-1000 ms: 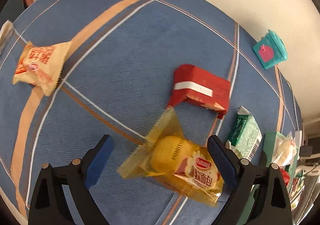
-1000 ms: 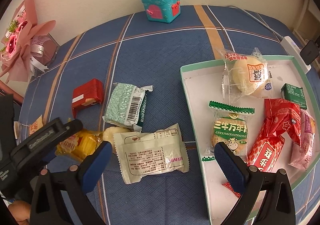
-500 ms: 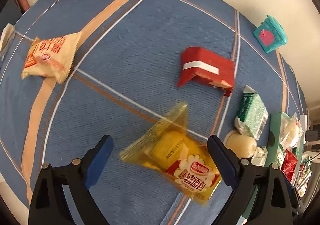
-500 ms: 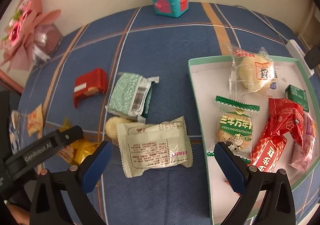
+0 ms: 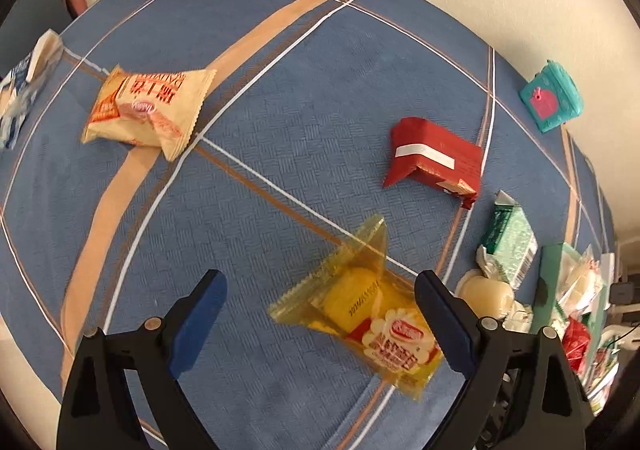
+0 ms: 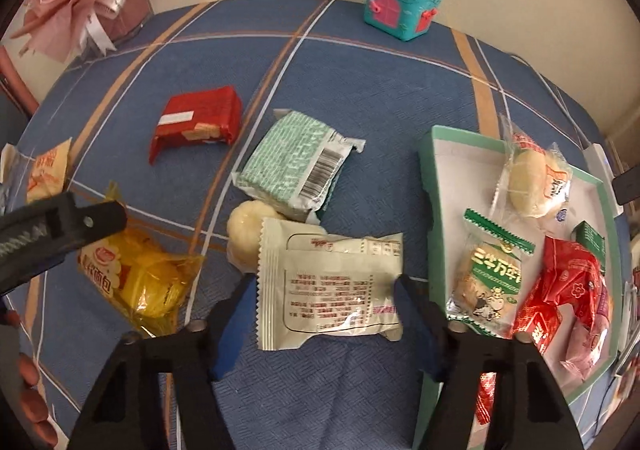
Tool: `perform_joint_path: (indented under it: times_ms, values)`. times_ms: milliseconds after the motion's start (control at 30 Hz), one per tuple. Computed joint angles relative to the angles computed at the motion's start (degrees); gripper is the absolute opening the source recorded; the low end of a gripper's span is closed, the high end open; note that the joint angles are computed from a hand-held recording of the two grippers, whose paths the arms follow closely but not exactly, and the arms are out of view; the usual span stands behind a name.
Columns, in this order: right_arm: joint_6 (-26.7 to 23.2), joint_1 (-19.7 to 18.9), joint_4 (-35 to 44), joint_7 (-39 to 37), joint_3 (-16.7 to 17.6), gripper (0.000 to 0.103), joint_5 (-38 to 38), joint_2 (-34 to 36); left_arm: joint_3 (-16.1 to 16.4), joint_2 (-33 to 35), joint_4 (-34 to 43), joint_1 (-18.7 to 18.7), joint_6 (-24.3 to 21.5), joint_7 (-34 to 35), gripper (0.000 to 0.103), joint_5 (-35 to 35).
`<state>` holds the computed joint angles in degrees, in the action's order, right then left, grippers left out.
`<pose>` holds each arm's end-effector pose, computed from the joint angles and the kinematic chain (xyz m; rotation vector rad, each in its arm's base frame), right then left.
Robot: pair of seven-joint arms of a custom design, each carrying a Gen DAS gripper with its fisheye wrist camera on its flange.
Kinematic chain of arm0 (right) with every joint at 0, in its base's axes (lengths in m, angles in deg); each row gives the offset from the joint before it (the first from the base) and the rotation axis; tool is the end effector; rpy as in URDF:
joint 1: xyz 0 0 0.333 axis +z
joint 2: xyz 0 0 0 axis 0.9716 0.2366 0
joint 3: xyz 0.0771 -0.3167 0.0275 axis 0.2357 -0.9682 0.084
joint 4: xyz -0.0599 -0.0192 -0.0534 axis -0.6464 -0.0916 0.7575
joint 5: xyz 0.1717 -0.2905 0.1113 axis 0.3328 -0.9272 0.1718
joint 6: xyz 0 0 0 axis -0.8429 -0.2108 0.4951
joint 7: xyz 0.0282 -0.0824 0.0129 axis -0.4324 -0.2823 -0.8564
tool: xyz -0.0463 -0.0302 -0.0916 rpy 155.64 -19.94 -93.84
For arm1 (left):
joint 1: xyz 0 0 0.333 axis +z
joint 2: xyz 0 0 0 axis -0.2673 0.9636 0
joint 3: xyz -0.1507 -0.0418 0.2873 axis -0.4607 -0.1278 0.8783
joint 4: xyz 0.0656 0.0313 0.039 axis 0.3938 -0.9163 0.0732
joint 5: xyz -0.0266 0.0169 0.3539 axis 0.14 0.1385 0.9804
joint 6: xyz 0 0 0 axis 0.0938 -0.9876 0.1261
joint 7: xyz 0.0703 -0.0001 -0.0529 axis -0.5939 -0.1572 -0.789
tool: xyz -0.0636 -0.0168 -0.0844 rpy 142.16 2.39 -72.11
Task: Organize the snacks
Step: 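Grasp the white square pack with the right tool while the left tool grasps the yellow bread pack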
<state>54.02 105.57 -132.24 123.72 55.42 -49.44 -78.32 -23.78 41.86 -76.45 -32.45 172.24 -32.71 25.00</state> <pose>0.4422 0.3131 0.3940 -2.0189 2.0819 -0.4858 0.5041 -0.3053 0.4053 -2.3859 1.9217 -0.4162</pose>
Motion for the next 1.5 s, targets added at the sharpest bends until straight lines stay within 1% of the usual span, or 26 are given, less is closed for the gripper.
perform_joint_path:
  times_ms: [67, 133, 167, 200, 233, 267, 300, 333, 400, 533, 567, 600, 633, 700, 733, 767, 900, 1033, 1100, 1133, 1267, 1300, 1367, 1500]
  values:
    - [-1.5, 0.6, 0.7, 0.7, 0.1, 0.068, -1.3, 0.3, -0.1, -0.9, -1.2, 0.0, 0.9, -0.4, 0.095, -0.6]
    - [-2.2, 0.8, 0.8, 1.3, 0.1, 0.062, -2.1, 0.1, 0.0, -1.7, -2.0, -0.1, 1.1, -1.4, 0.095, -0.4]
    - [-3.0, 1.0, 1.1, 1.9, 0.1, 0.057, -2.7, 0.0, 0.0, -2.0, -2.5, -0.1, 1.3, -1.7, 0.095, -0.7]
    - [-3.6, 1.1, 1.1, 2.4, 0.1, 0.056, -3.2, -0.2, -0.1, -1.9, -3.0, -0.1, 2.1, -2.3, 0.095, -0.9]
    - [-3.4, 0.9, 0.7, 2.9, 0.1, 0.056, -3.3, -0.6, -0.2, -2.3, -3.8, 0.1, 3.0, -2.6, 0.095, -1.9]
    - [-2.5, 0.5, 0.1, 3.0, 0.0, 0.053, -3.0, -1.2, -0.5, -2.4, -4.3, 0.3, 3.5, -2.0, 0.095, -3.0]
    - [-1.8, 0.1, -0.5, 3.4, 0.0, 0.049, -2.7, -1.8, -1.0, -2.1, -4.5, 0.6, 4.0, -0.9, 0.095, -4.5]
    - [-1.5, -0.2, -1.0, 3.9, 0.1, 0.048, -2.7, -2.2, -1.7, -1.8, -4.8, 1.2, 4.7, 1.1, 0.095, -7.0]
    - [-0.3, -0.9, -2.3, 4.8, 0.2, 0.043, -2.5, -3.4, -1.9, -1.1, -4.6, 0.8, 5.3, 1.2, 0.095, -8.0]
    - [2.7, -2.6, -4.3, 5.4, 0.5, 0.039, -1.7, -4.8, -2.2, 0.2, -3.6, 0.3, 5.3, 2.0, 0.095, -8.4]
    - [3.4, -3.0, -4.7, 5.6, 0.5, 0.038, -1.4, -5.0, -2.2, 0.2, -3.7, 0.3, 5.5, 2.2, 0.089, -8.6]
    - [3.9, -3.4, -5.0, 5.5, 0.6, 0.038, -1.2, -5.2, -2.3, 0.3, -3.8, 0.5, 6.0, 2.7, 0.081, -9.1]
    - [4.2, -3.6, -5.2, 5.6, 0.7, 0.037, -1.4, -5.3, -2.7, 0.5, -3.8, 0.7, 6.5, 3.5, 0.078, -10.1]
    - [4.8, -4.2, -5.5, 5.4, 0.7, 0.037, -1.4, -5.3, -3.2, 0.3, -4.4, 0.7, 7.4, 4.6, 0.067, -11.2]
    - [5.0, -4.3, -5.6, 5.5, 0.8, 0.037, -1.5, -5.4, -3.5, 0.3, -4.5, 0.7, 7.9, 5.5, 0.064, -11.7]
    - [5.3, -4.5, -5.7, 5.8, 0.8, 0.036, -1.8, -5.4, -3.5, 0.4, -4.2, 0.5, 7.9, 5.6, 0.058, -11.9]
    - [6.3, -5.1, -6.0, 6.7, 0.6, 0.031, -2.6, -5.4, -3.6, 0.8, -3.4, 0.0, 7.8, 6.5, 0.046, -12.0]
    - [7.3, -5.8, -6.7, 8.4, 0.6, 0.025, -4.1, -6.6, -3.1, 0.1, -3.6, -0.9, 7.9, 5.8, 0.043, -10.3]
    - [7.8, -6.2, -6.9, 8.9, 0.8, 0.023, -4.4, -7.1, -2.9, 0.3, -3.7, -0.7, 8.4, 6.0, 0.043, -10.2]
    - [8.4, -6.5, -7.2, 9.0, 0.8, 0.023, -4.0, -7.5, -3.1, -1.2, -5.2, -0.1, 8.9, 6.8, 0.043, -11.0]
    - [11.4, -7.8, -8.7, 8.3, 1.0, 0.021, -2.0, -8.7, -2.6, -2.0, -6.1, -0.5, 10.4, 5.5, 0.043, -10.4]
    - [12.8, -8.1, -9.3, 7.9, 1.0, 0.019, -1.0, -9.2, -2.6, -2.6, -6.6, -0.4, 10.7, 5.6, 0.043, -10.4]
    - [15.4, -8.8, -10.4, 6.6, 1.2, 0.019, 1.1, -10.2, -2.4, -4.1, -7.6, -0.2, 11.2, 5.9, 0.043, -10.5]
    - [15.9, -9.8, -10.3, 7.2, 2.6, 0.019, 0.5, -11.0, -2.2, -6.0, -8.6, -0.3, 12.3, 5.9, 0.043, -10.4]
